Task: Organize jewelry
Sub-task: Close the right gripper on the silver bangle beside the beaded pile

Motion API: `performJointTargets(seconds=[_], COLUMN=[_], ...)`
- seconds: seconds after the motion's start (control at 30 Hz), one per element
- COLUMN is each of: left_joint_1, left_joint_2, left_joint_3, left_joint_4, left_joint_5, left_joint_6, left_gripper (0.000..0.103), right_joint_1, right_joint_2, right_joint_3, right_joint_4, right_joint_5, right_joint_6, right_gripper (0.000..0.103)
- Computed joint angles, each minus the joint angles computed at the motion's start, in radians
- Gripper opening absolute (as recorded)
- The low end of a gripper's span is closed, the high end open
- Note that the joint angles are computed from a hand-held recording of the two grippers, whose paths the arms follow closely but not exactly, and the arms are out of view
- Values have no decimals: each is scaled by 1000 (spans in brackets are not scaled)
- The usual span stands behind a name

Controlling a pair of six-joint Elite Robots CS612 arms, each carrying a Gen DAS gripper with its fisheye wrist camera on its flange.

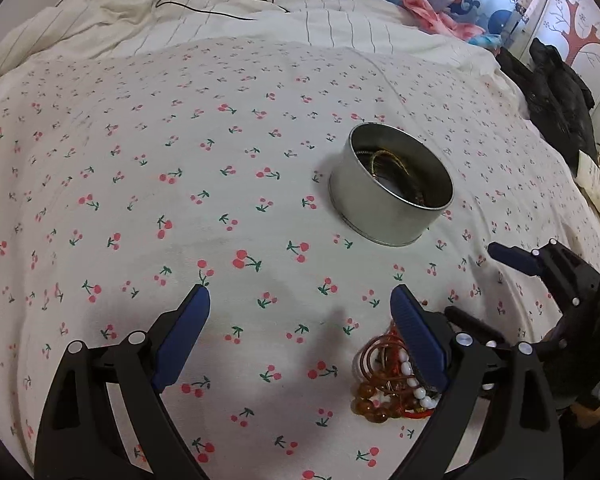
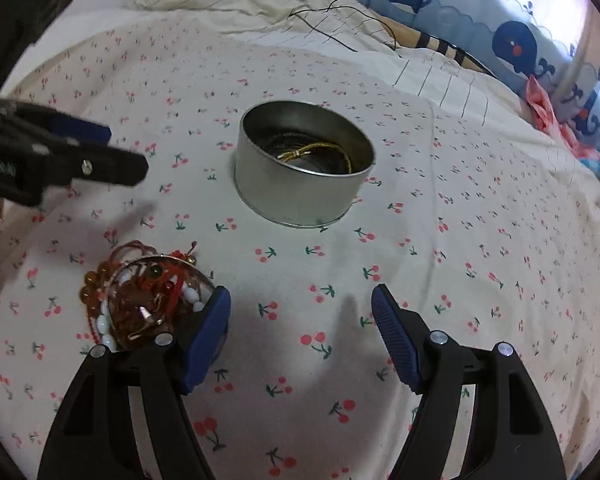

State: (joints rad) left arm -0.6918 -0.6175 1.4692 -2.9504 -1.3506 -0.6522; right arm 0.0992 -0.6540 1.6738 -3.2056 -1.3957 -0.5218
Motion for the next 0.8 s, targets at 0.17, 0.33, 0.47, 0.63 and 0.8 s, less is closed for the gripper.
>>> performJointTargets(seconds=[0.17,0.33,0.47,0.63,0.8], left_joint_1=[-2,-1,-4,-4,-6], left_joint_2=[1,1,2,2,5], left_joint_3=[-4,-4,-7,-10,-16], left_joint_4=[7,7,19,36,38], left_joint_5=[5,6,17,20,10], left_joint_6=[12,1,9,14,24], left_gripper=[88,88,88,88,88], right_joint_1=[-6,8,30,21,-20], right_joint_2=[-5,3,25,34,12], right_joint_3=[5,6,-5,-32,-37], right_joint_4=[7,-26,-112,-104,-11], right_joint_5=[43,-5,-157,-284,-191], right_joint_6=[-1,-36,-54,25,126], right_gripper=[70,70,76,76,76])
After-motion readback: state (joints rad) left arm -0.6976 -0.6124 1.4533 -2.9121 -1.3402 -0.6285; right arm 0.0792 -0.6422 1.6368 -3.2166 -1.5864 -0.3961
